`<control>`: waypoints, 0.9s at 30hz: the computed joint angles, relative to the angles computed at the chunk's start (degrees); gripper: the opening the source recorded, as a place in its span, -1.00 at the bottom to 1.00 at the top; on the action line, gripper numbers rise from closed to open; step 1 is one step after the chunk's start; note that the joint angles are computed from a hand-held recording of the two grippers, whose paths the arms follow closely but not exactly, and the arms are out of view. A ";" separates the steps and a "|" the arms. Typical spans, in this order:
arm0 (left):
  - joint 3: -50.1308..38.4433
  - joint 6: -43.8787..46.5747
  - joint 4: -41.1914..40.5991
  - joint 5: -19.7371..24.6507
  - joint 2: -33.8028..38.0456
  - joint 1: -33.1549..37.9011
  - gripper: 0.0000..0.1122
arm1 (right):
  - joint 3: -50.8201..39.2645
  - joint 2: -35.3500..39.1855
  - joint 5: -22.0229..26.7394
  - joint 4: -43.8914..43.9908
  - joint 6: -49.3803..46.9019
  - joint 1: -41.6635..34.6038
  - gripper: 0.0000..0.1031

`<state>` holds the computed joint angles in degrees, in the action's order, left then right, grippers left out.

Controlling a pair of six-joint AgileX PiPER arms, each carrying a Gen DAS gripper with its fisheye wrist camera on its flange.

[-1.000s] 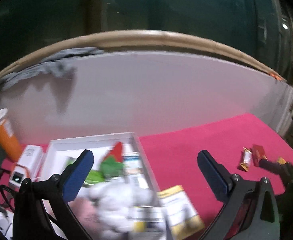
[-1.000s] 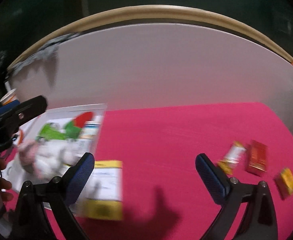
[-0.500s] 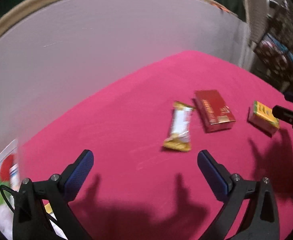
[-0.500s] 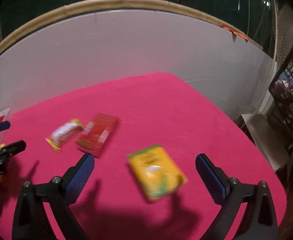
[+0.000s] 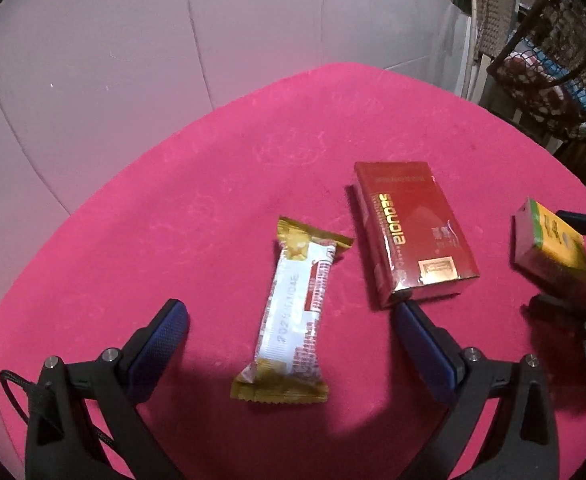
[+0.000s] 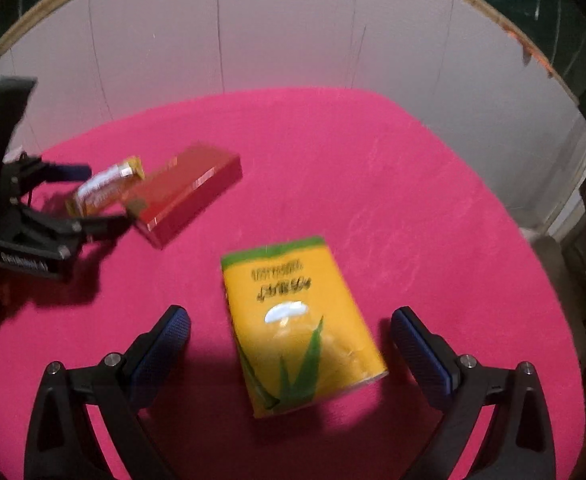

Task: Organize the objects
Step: 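Grasp the white snack bar with the left tool while the right tool grasps the yellow tissue pack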

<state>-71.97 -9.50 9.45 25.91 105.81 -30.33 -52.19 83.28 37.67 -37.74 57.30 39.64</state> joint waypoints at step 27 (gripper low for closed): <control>24.56 -43.65 36.88 7.22 -36.02 -10.79 -0.64 | -8.66 -7.51 28.91 -15.97 29.65 37.23 0.00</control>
